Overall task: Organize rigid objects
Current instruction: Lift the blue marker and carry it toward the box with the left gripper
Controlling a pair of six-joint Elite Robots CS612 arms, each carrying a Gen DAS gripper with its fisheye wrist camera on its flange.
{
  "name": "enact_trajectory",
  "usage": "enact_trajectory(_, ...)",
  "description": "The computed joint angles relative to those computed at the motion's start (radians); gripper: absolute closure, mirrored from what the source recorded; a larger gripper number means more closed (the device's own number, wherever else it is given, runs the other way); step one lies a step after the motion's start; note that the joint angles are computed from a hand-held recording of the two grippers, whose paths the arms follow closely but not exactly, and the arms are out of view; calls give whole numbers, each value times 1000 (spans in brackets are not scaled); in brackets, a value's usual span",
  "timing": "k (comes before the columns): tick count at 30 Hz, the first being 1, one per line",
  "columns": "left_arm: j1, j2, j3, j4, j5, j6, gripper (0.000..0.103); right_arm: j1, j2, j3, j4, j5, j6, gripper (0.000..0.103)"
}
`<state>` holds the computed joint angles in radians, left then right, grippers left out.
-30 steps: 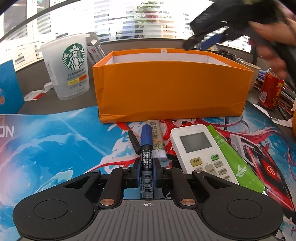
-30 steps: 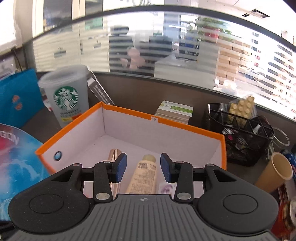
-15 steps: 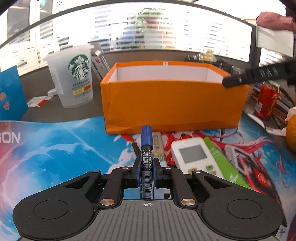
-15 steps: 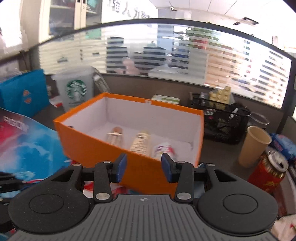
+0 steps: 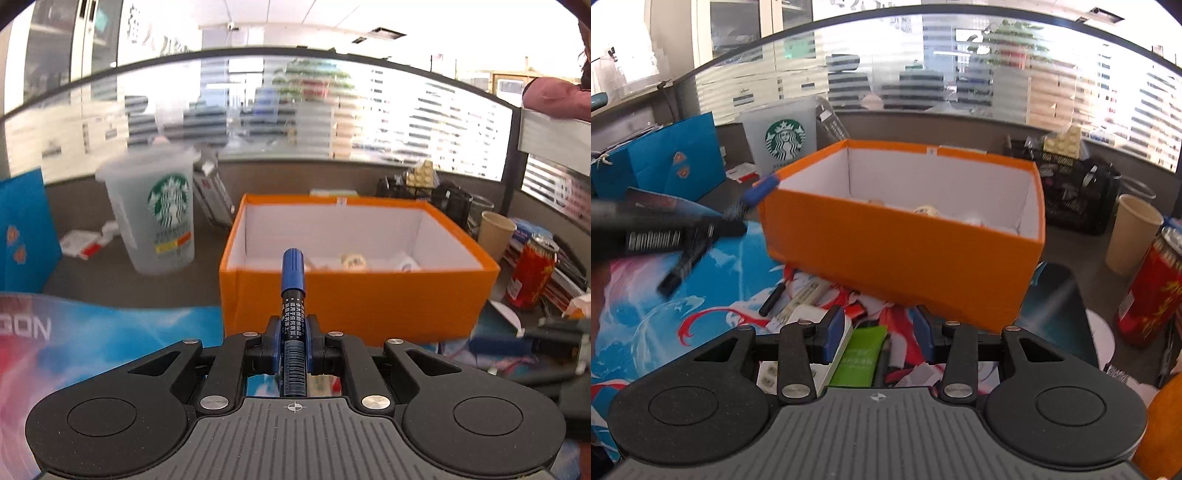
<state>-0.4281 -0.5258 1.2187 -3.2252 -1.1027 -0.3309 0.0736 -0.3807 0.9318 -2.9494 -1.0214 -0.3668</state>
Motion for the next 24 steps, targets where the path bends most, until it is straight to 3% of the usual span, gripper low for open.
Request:
enact_trajectory(9,-1,16,-58,13,-3,34,92,-1,-9,32,25,17,-17,64)
enact_trajectory(24,2,56,-171,2,58,108,92,-1,-14,50,42,36,-22,64)
